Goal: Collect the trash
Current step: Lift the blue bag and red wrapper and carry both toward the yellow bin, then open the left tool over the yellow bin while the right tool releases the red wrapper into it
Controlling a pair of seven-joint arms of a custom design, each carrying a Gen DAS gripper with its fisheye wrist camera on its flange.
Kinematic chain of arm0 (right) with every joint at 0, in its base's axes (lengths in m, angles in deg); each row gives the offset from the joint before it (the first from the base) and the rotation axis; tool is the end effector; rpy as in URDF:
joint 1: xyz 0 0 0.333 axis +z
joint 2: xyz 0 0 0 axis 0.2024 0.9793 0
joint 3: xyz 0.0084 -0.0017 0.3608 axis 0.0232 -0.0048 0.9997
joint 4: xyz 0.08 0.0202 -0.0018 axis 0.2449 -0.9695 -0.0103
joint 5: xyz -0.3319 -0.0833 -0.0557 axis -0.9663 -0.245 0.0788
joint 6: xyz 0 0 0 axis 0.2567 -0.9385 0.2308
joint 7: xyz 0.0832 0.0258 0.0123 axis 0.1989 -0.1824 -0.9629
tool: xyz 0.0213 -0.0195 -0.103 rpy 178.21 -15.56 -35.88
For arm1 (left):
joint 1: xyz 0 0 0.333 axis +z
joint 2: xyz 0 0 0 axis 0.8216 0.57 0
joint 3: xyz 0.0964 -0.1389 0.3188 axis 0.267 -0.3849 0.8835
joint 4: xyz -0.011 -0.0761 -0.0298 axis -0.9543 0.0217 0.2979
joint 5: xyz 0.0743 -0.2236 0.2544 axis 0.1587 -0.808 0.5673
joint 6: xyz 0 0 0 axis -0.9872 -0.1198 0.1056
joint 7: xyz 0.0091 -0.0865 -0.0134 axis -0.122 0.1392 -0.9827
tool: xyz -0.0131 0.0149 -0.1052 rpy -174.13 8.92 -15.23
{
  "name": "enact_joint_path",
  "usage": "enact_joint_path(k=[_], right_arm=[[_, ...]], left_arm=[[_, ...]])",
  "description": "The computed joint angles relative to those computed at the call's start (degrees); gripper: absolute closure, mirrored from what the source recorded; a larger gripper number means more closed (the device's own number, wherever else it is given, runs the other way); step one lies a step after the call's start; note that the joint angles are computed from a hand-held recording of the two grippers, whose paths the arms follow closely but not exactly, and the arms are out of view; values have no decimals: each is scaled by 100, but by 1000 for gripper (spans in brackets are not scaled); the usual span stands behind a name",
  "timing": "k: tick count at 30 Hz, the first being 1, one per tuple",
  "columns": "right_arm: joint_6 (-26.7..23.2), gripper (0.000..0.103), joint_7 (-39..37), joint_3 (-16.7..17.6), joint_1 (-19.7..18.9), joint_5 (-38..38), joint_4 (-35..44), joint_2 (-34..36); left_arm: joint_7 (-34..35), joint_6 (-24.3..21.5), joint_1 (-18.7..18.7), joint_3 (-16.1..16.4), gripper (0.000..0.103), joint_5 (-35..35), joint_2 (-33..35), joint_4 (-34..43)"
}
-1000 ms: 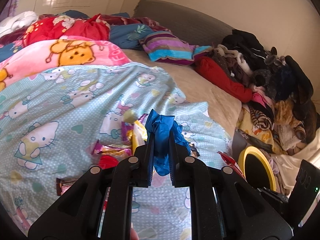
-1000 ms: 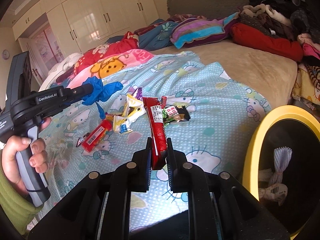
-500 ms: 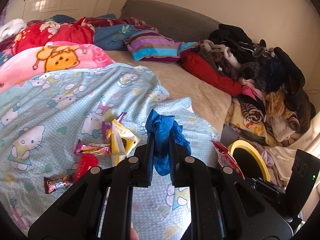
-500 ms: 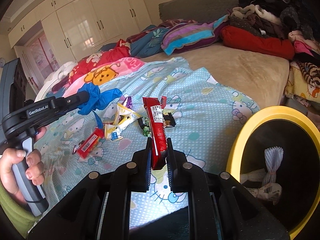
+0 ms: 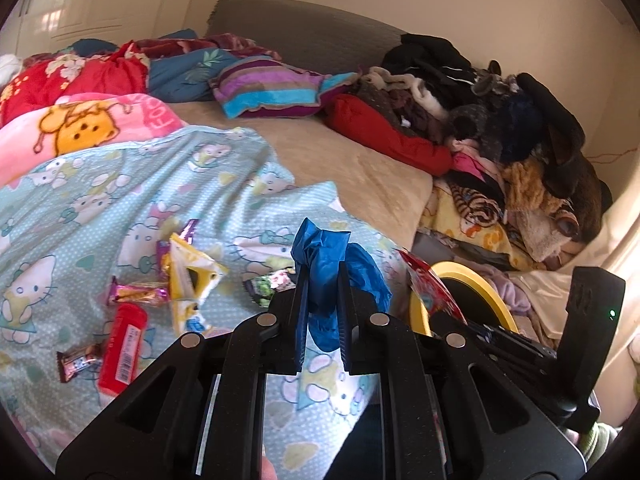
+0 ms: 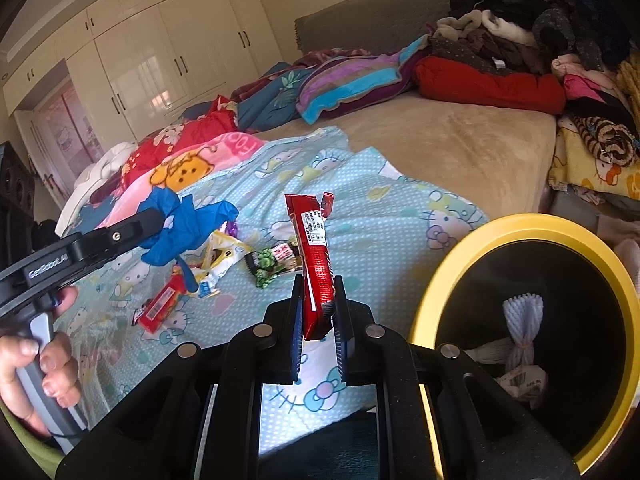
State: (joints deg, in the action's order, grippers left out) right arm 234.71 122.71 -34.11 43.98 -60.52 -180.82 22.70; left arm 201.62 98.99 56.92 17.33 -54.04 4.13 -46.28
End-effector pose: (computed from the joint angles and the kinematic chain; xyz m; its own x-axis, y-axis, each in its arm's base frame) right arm 0.6077 0.3239 0.5053 -0.2355 -0.9295 -0.2839 -0.6032 0.3689 -0.7071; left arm 0.7143 -0.1708 0.5407 -0.6079 -0.7221 0.3301 -0.6355 0.1933 -0.7475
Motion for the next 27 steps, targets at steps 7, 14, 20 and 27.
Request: enact_joint_path(k=[7,14,20,27], right_arm=[[-30,90,377,-86,15,-271,-245,-191],[-126,90,867,-11,-116,-663,-545,-433],[-215,90,1305,113,-297,-993,-843,-665],[-306,90,1750,297,-526,-1312,-1158,-904]], left_arm=[[289,-80,-31,-98,95,-127,-135,-225],[456,-174,-121,-78,95,-209,-210,-354],[575,-241,-206,-80,95,-271,-269,-439],[713,-297,-294,-83,95,-376,-341,-567]])
